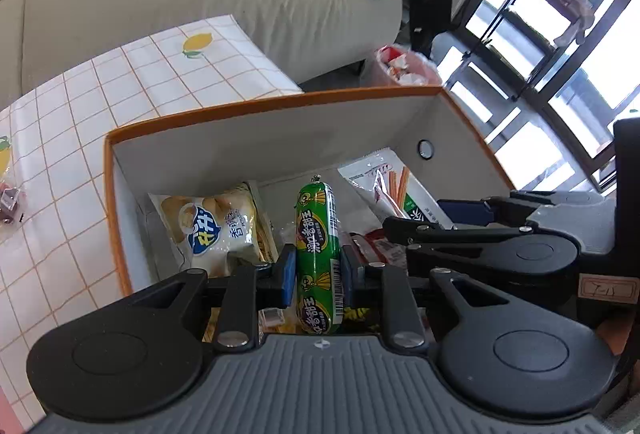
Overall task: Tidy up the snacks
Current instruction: 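Open both tools to drop the sausage and packet into the box, then move both tools back toward the noodle bag and cake packet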
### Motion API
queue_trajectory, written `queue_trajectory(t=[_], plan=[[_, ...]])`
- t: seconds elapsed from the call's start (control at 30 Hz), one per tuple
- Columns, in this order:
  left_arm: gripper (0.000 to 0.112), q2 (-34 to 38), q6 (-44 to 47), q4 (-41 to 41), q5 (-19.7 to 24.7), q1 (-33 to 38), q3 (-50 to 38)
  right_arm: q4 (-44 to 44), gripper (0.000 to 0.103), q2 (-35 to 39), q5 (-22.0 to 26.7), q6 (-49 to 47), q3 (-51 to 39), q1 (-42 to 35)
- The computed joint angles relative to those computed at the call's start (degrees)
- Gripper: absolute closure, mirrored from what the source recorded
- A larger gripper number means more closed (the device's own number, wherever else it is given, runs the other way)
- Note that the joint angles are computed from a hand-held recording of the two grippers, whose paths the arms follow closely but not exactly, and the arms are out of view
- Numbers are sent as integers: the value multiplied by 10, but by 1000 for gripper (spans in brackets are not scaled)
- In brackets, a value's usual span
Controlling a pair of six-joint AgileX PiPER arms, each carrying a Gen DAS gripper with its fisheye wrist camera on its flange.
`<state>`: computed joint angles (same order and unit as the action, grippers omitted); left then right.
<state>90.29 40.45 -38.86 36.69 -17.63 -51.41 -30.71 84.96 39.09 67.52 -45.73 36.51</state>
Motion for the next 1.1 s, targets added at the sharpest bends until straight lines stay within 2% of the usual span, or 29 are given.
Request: queue_trajectory(t=[0.3,0.43,0.6,0.77,0.93,1.03,1.1], plan=[[87,46,-58,58,-16,-18,-25,24,55,80,-13,-54,-39,-31],[87,47,-73,73,-7,-16,-24,46,51,81,-15,-89,-45,-39],[85,28,-60,71,-10,-14,-13,31,47,82,7,-80,-47,-27],[50,-11,-47,74,5,-7,-5,14,29,66,22,-48,-40,-14],[39,-64,-50,106,13,-4,16,-1,17,49,62,-15,-47,17],[38,-111,-21,93,16,18,42,-13,10,44,104,11,-64,42],[38,-147,-5,89,19,36,60,-24,9,35,130,34,-70,65]])
